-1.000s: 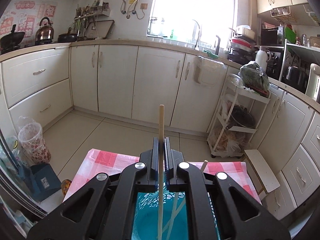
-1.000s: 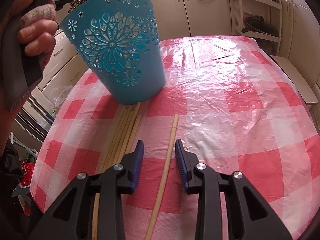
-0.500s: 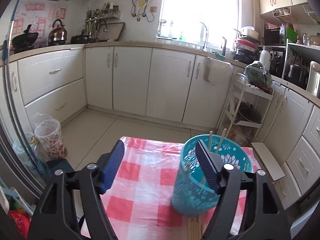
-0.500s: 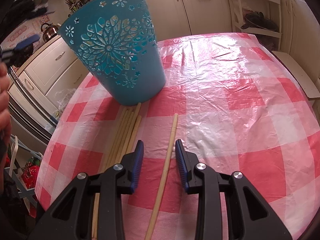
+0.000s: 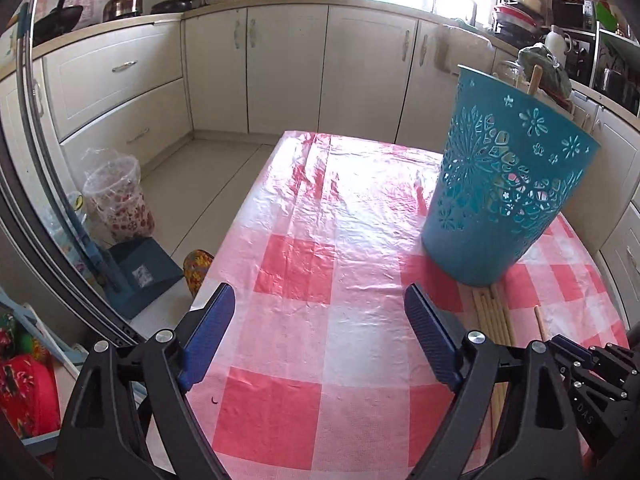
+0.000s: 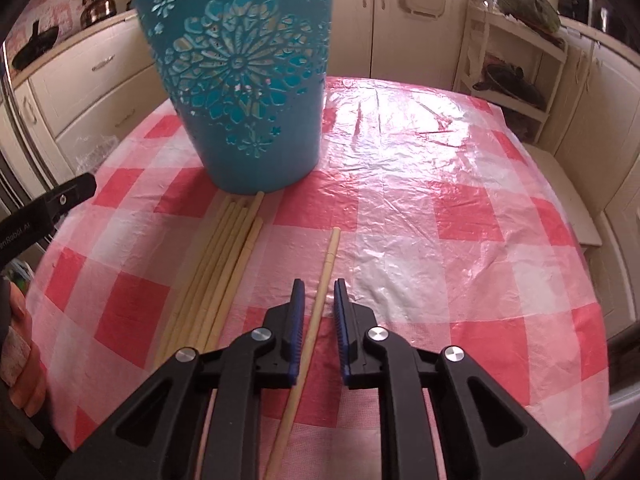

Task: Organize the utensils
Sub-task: 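Grasp another wooden stick with the right gripper, then raise the stick with the right gripper over the basket and release it inside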

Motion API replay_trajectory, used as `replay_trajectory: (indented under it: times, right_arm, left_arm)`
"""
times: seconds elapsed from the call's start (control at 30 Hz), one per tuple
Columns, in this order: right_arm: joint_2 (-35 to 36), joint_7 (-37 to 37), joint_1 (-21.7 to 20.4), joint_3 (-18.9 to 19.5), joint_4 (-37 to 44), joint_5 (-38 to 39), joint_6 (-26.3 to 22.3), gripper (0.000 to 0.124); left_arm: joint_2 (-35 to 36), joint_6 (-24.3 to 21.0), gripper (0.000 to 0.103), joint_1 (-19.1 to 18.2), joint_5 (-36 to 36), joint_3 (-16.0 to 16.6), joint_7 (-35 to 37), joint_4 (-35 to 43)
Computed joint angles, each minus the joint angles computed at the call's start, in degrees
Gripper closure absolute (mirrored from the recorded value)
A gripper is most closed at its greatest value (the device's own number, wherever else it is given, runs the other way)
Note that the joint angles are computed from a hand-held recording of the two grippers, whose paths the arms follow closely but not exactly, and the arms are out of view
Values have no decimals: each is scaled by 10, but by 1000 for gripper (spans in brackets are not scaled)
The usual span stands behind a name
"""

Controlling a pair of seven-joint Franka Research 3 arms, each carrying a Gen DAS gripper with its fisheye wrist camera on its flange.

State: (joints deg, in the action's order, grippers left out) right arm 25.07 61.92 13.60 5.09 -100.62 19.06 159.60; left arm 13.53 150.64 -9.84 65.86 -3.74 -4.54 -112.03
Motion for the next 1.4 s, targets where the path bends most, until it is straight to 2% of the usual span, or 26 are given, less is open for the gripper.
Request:
replay_trajectory:
  times: [0.07, 0.13, 0.3, 0.4, 0.53, 0.63, 0.77, 0.87, 1.0, 1.1, 1.2, 1.27, 1.33, 1.4]
  right_arm:
    - [-1, -18, -18, 14, 10, 22, -36, 115]
    - [-2, -28, -20, 11, 14, 23, -53, 115]
    - [-6, -19, 9, -16, 7, -29, -43, 115]
    - [-11, -15, -6, -6, 7, -7, -61, 119]
    - [-36, -71, -75, 43, 2, 145, -118, 119]
    - [-61, -123, -113, 59, 6, 275, -175, 119]
    - [-87, -181, -126, 60, 32, 409, -207, 119]
    - [-84, -221, -106, 59, 78, 473, -176, 119]
    - [-39, -267, -63, 66, 171, 514, -90, 119]
    - [23, -307, -43, 83, 263, 533, -12, 119]
    - [97, -325, -13, 102, 354, 514, 90, 119]
    - [141, -300, 13, 90, 402, 469, 138, 119]
    - [181, -218, 42, 49, 441, 404, 139, 119]
    - [203, -174, 53, 29, 458, 364, 139, 119]
  left_arm:
    - [1, 10, 20, 2, 1, 2, -1, 0]
    - [6, 22, 20, 6, -8, 1, 3, 3]
    - [12, 37, 20, 6, -26, 6, 15, 4]
    - [15, 47, 20, 8, -38, 7, 28, 5]
    - [12, 59, 20, 8, -42, 11, 22, -2]
    - [11, 63, 20, 7, -43, 13, 16, -4]
    - [10, 61, 20, 5, -37, 15, 11, -3]
    - [11, 56, 20, 4, -37, 13, 14, -1]
    - [12, 58, 20, 5, -41, 12, 18, -1]
    - [12, 61, 19, 5, -42, 13, 20, -1]
    - [13, 64, 19, 5, -40, 15, 15, -1]
    - [12, 68, 19, 5, -38, 16, 10, -2]
    - [11, 73, 19, 6, -35, 17, 4, -4]
    - [10, 78, 19, 7, -30, 19, -4, -6]
